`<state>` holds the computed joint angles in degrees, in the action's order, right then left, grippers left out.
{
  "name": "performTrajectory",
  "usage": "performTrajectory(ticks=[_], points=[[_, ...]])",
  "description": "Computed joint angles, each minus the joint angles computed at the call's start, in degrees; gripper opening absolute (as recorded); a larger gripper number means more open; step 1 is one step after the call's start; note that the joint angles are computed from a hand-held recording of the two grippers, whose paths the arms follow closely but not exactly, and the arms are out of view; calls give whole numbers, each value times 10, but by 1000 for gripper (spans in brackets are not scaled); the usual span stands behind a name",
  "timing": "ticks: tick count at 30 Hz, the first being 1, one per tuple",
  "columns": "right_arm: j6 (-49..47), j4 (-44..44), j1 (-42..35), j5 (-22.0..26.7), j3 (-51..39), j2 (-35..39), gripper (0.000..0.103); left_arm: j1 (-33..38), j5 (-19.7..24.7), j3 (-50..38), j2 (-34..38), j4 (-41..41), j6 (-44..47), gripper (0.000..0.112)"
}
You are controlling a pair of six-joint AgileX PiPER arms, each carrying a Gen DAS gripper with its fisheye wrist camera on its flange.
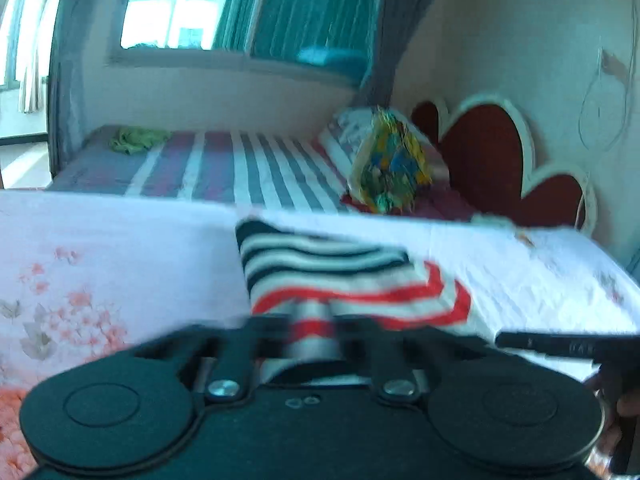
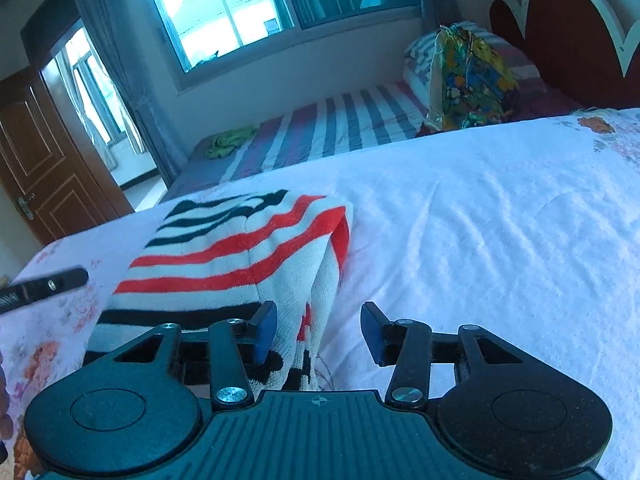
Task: Fold small clothes
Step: 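Grasp the end of the striped strip with both tools, then lift the strip end with both tools and fold it over onto itself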
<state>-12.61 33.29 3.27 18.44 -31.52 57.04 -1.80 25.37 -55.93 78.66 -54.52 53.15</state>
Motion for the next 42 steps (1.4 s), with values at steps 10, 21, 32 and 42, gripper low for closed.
performTrajectory(ticks=[10, 21, 32, 42], points=[[-211, 211, -112, 107, -14, 13, 74, 34, 113, -74, 110, 46, -65, 102], [-360, 359, -260, 330, -46, 157, 74, 81, 280, -178, 236, 33, -118, 102], [-397, 373, -257, 391, -79, 204, 71, 44, 272, -204, 244, 65, -101, 90], [-342, 305, -147, 258, -97, 180, 53, 22, 234, -190, 234, 79, -109, 88]])
